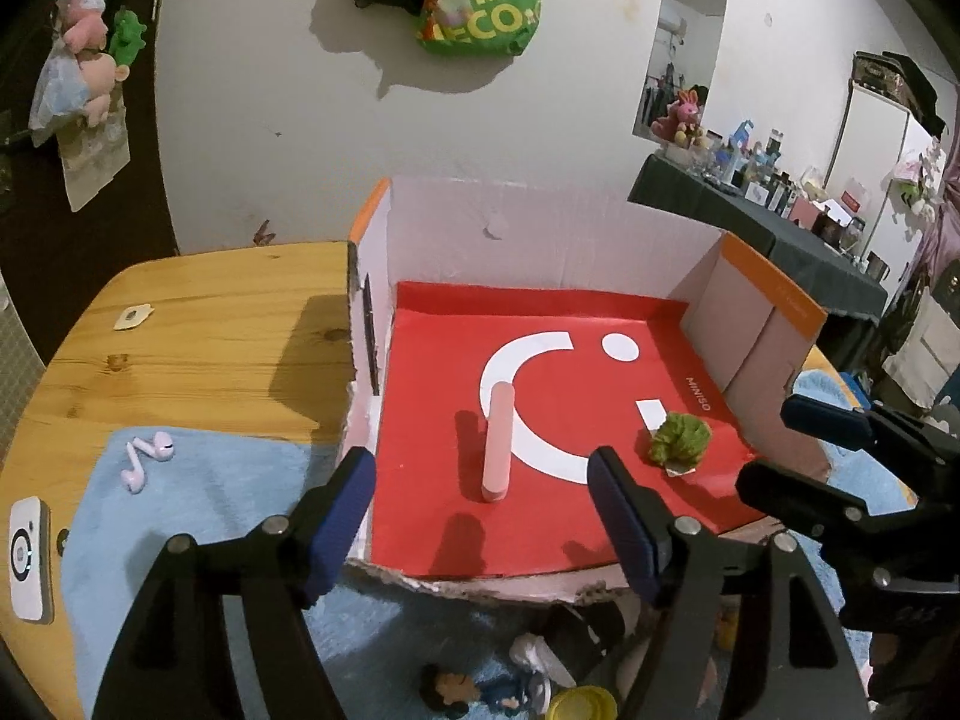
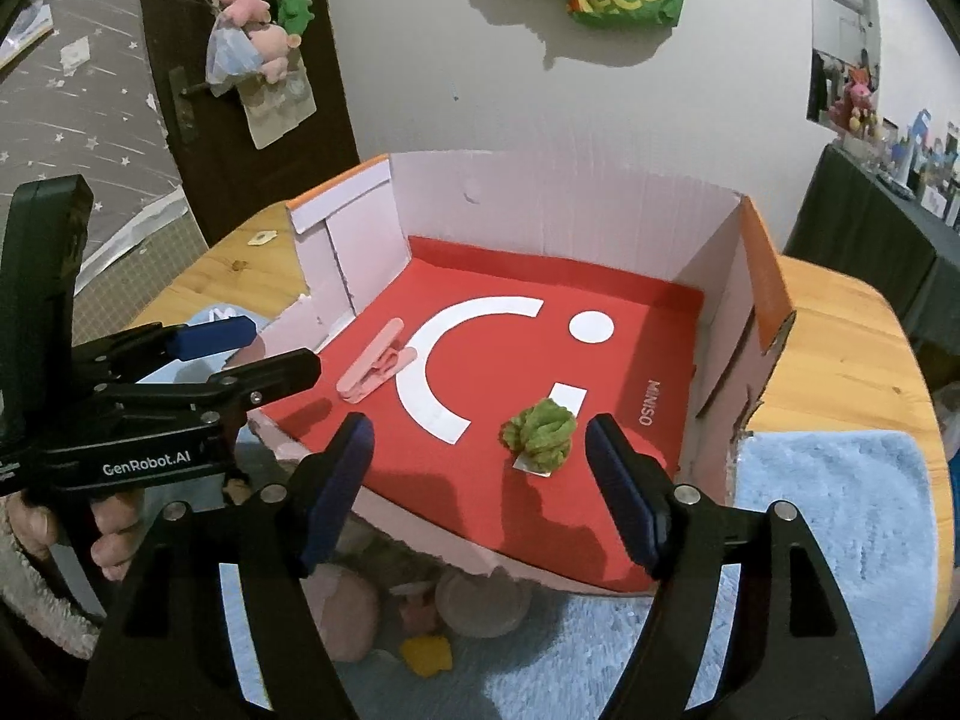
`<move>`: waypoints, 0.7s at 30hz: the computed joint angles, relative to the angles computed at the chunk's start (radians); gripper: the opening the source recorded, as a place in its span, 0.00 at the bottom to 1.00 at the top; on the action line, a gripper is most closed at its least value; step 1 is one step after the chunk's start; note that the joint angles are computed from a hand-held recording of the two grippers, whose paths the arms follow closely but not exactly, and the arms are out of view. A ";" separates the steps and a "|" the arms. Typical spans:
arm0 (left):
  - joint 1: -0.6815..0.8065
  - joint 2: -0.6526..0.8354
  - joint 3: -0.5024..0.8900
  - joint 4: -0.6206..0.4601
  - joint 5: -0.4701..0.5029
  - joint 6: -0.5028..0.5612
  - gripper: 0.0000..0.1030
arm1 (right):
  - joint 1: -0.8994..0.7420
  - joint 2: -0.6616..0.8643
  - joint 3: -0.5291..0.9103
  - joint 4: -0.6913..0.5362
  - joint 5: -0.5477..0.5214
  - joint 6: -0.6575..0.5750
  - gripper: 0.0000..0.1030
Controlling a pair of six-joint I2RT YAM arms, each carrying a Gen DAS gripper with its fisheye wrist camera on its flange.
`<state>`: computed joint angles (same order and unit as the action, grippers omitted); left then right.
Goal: Organize objects
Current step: 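Withdraw both open tools up and out of the box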
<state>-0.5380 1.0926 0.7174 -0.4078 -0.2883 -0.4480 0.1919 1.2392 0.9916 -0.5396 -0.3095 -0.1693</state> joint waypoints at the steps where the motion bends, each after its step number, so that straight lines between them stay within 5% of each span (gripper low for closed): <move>1: -0.005 -0.006 -0.001 -0.006 -0.006 -0.002 0.74 | 0.000 -0.006 -0.001 -0.001 -0.001 0.001 0.75; 4: -0.031 -0.024 -0.003 -0.025 -0.035 -0.009 0.84 | 0.000 -0.028 -0.012 -0.004 -0.004 0.004 0.76; 21: -0.189 -0.105 -0.001 -0.132 -0.185 -0.063 0.90 | -0.003 -0.169 -0.075 -0.039 -0.005 0.002 0.85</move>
